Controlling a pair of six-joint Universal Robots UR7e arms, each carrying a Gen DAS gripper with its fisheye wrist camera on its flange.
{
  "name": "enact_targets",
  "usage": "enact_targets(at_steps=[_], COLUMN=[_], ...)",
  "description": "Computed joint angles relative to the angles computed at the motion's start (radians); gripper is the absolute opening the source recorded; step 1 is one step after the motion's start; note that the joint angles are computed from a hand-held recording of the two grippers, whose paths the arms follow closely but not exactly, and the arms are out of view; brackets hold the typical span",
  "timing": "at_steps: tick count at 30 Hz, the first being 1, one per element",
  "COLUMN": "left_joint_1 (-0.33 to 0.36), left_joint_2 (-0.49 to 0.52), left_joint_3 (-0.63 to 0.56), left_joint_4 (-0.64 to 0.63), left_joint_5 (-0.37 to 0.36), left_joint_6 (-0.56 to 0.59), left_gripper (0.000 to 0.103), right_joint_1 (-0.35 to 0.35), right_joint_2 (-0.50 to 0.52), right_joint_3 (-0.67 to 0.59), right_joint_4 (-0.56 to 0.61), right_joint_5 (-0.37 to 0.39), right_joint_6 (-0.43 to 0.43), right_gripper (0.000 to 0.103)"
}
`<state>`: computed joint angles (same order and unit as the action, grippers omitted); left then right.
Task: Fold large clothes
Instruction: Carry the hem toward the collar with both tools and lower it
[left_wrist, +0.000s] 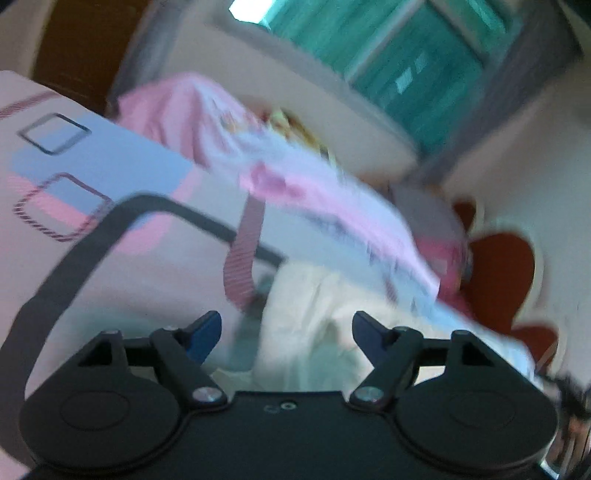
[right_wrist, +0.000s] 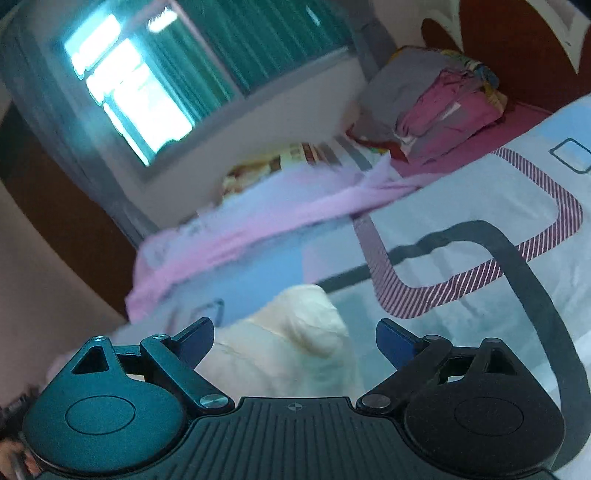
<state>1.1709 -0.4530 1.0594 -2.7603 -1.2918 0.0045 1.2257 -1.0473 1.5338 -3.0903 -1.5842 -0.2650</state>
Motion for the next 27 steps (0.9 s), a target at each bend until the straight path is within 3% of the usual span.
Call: enact_targets(at_steps=[2, 3, 4, 5, 6, 7, 9, 13, 16, 20, 22, 23, 24, 25, 26, 27], left_joint_1=[0.004, 0.005, 0.008, 0.011, 0.007, 0.0, -0.013, -0.039, -0.048, -0.041, -0.041, -0.044, -0.054, -0.068, -0.084, -0.096], left_joint_2=[0.024, 0.035, 0.048, 0.054, 0.055, 0.051, 0.039, 0.043, 0.081, 0.13, 0.137, 0.133, 0.129, 0.128, 0.124, 0.106], left_joint_3=[-0.062, -0.084, -0.105, -0.118, -0.111, -0.09, -0.049, -0.023, -0.08, -0.141, -0.137, -0.123, -0.102, -0.078, -0.048, -0.008], left_joint_4=[0.108, 0.144, 0.163, 0.177, 0.152, 0.104, 0.002, -0.147, -0.119, -0.02, -0.027, -0.051, -0.103, -0.182, -0.275, -0.358], left_joint_5=[0.003, -0.002, -0.018, -0.034, -0.023, -0.01, -0.011, -0.018, 0.024, 0.106, 0.123, 0.131, 0.164, 0.214, 0.266, 0.276], left_joint_6=[0.028, 0.039, 0.046, 0.044, 0.052, 0.075, 0.123, 0.244, 0.268, 0.264, 0.282, 0.296, 0.324, 0.356, 0.393, 0.419], left_gripper=[0.067, 0.052, 0.029, 0.02, 0.012, 0.006, 0.005, 0.004, 0.004, 0.005, 0.006, 0.008, 0.022, 0.039, 0.049, 0.058], right_joint_1=[0.004, 0.002, 0.007, 0.014, 0.015, 0.016, 0.014, 0.008, 0.024, 0.032, 0.029, 0.031, 0.036, 0.044, 0.059, 0.068], right_joint_2=[0.02, 0.028, 0.039, 0.042, 0.043, 0.042, 0.027, 0.012, 0.046, 0.103, 0.115, 0.115, 0.114, 0.115, 0.119, 0.113], right_joint_3=[-0.021, -0.038, -0.055, -0.057, -0.05, -0.032, 0.006, 0.046, 0.02, -0.043, -0.041, -0.036, -0.026, -0.016, -0.005, 0.025], right_joint_4=[0.037, 0.079, 0.118, 0.128, 0.116, 0.073, -0.006, -0.123, -0.145, -0.059, -0.073, -0.092, -0.125, -0.166, -0.23, -0.322], right_joint_5=[-0.016, -0.008, -0.028, -0.057, -0.062, -0.065, -0.056, -0.021, -0.091, -0.226, -0.247, -0.253, -0.263, -0.282, -0.324, -0.323], right_joint_6=[-0.016, -0.035, -0.045, -0.058, -0.081, -0.102, -0.107, -0.121, -0.143, -0.113, -0.114, -0.116, -0.127, -0.147, -0.178, -0.224], right_gripper=[0.089, 0.057, 0.04, 0.021, 0.012, 0.011, 0.008, 0.007, 0.007, 0.008, 0.008, 0.008, 0.008, 0.015, 0.053, 0.08])
